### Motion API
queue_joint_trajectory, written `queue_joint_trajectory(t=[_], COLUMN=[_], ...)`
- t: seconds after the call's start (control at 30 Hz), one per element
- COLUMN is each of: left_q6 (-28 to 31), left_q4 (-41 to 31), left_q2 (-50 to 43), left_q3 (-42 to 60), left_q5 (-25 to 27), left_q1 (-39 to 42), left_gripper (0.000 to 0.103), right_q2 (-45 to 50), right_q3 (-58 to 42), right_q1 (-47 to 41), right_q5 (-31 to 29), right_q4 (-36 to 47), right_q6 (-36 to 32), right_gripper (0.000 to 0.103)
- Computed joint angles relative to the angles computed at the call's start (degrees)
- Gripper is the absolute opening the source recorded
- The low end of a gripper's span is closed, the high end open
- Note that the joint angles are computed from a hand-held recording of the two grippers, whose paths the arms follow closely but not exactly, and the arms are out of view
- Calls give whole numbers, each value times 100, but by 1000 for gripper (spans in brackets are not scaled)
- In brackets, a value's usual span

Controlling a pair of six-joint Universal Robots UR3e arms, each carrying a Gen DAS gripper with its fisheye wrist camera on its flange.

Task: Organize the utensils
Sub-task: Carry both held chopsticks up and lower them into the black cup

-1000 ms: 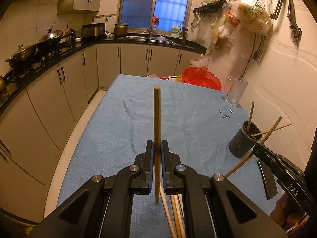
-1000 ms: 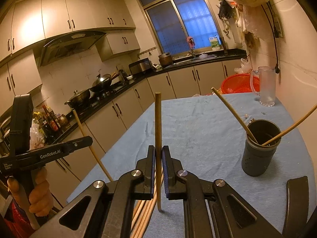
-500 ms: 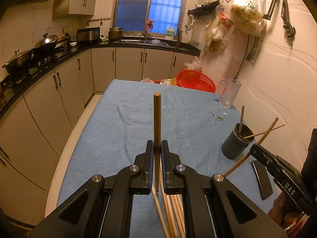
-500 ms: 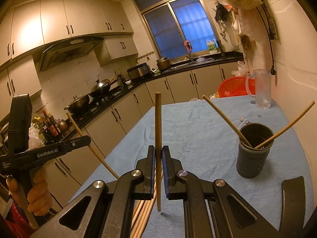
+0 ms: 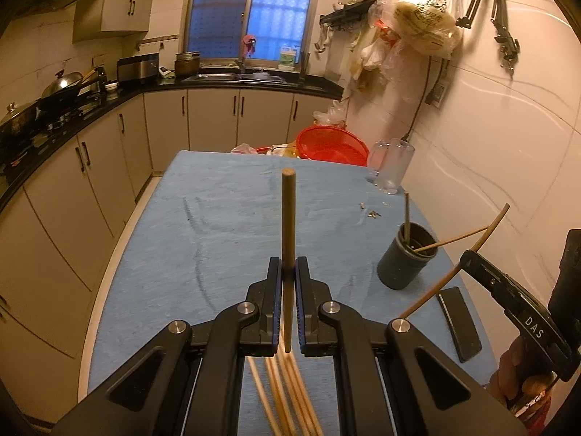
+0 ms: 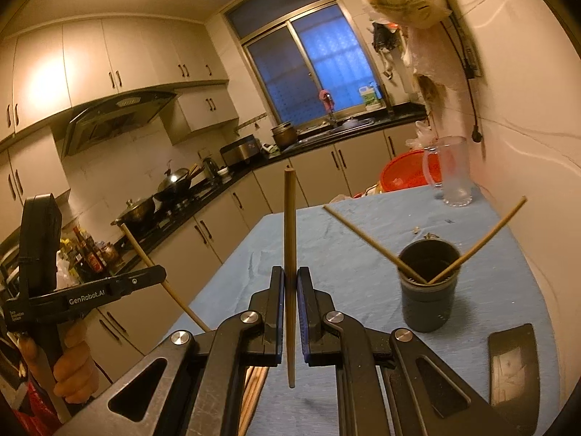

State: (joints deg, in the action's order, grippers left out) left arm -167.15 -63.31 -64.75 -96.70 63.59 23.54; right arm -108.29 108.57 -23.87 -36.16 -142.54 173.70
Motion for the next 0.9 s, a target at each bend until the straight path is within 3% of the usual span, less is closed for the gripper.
queue_joint_trajectory(t=[0.47, 0.8, 0.9], left_q6=[-476, -870, -918], left_q4=[82, 31, -3], left_q2=[-910, -2005, -2392], left_q3=[1036, 2403, 2931], left_q5=[398, 777, 868], left_q1=[-1185, -2225, -2502], left_gripper=[6, 7, 7], right_q2=[-957, -712, -581], right_q3=[-101, -829, -1049], right_q1=[-1626, -2328, -2455], right_q5=[943, 1290, 1251], right_q4=[1797, 2540, 2402], right_q6=[-976, -1295, -1228], right_gripper=[8, 8, 8])
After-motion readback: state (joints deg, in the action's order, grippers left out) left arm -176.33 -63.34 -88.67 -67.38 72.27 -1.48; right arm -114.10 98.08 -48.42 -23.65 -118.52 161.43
